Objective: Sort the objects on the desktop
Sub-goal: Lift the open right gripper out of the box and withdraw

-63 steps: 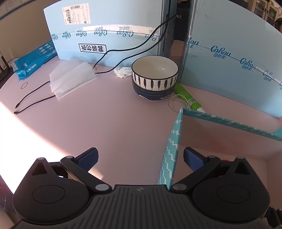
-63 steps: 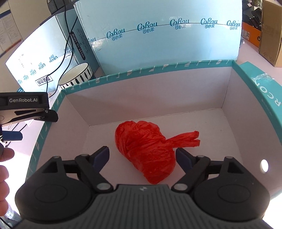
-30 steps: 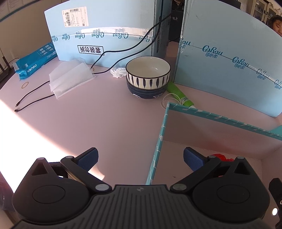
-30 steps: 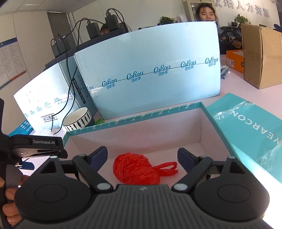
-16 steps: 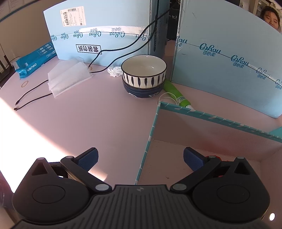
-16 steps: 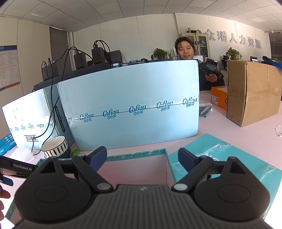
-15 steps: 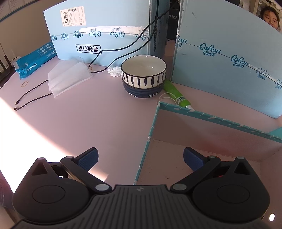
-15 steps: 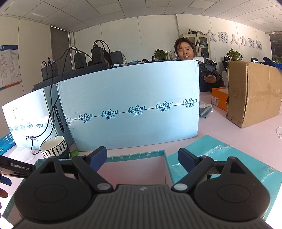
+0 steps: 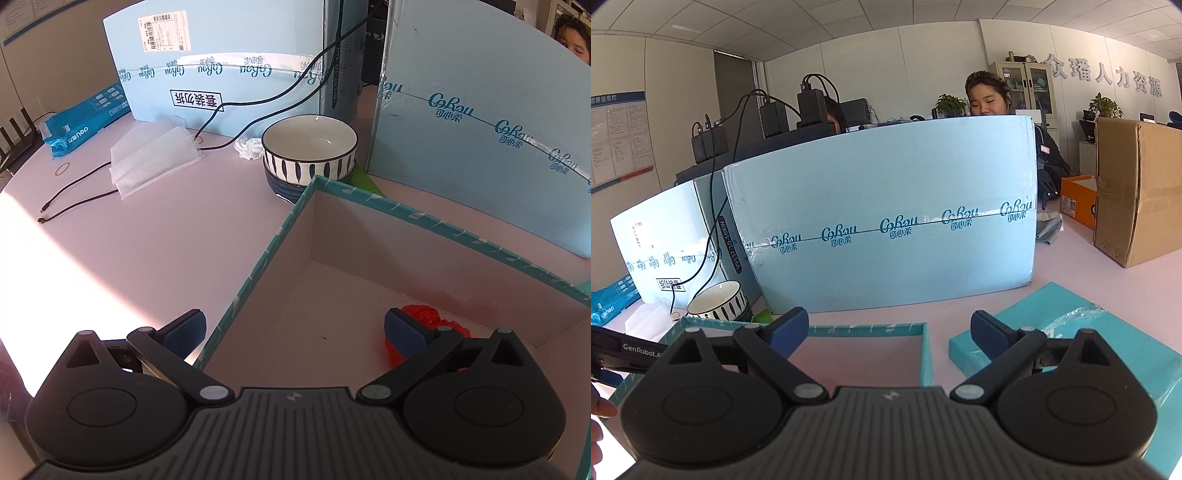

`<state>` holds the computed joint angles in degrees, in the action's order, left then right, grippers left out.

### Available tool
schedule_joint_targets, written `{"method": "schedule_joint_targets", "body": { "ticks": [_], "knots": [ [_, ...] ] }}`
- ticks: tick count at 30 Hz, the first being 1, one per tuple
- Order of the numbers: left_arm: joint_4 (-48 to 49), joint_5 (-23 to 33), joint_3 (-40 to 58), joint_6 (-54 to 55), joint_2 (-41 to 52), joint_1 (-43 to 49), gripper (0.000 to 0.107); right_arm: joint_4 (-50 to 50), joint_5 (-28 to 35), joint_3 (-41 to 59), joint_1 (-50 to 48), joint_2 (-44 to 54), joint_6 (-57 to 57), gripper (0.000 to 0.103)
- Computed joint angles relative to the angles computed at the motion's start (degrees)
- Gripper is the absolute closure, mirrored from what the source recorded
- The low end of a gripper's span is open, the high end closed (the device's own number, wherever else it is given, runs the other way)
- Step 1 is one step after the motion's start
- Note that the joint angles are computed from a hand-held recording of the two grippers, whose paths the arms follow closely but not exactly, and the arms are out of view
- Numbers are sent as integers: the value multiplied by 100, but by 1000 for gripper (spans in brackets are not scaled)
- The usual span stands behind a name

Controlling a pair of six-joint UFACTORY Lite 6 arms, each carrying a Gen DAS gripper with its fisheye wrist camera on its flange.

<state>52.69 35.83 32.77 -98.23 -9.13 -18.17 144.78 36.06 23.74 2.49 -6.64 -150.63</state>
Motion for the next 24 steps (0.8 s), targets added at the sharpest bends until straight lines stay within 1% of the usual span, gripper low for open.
{"method": "schedule_joint_targets", "body": {
  "ticks": [4, 9, 15, 24],
  "knots": [
    [-14, -26, -32, 25, -7, 101, 4, -116, -339, 240, 46, 162, 95, 6],
    [-18, 14, -50, 69, -88, 222, 4, -158, -471, 430, 45, 312, 106, 6],
    [-14, 62, -11, 143, -128, 288, 4, -253, -817, 719, 174, 345, 232, 5],
    [79, 129, 13, 167, -315, 401, 4, -936, -1096, 1259, 624, 384, 827, 5]
  ]
}}
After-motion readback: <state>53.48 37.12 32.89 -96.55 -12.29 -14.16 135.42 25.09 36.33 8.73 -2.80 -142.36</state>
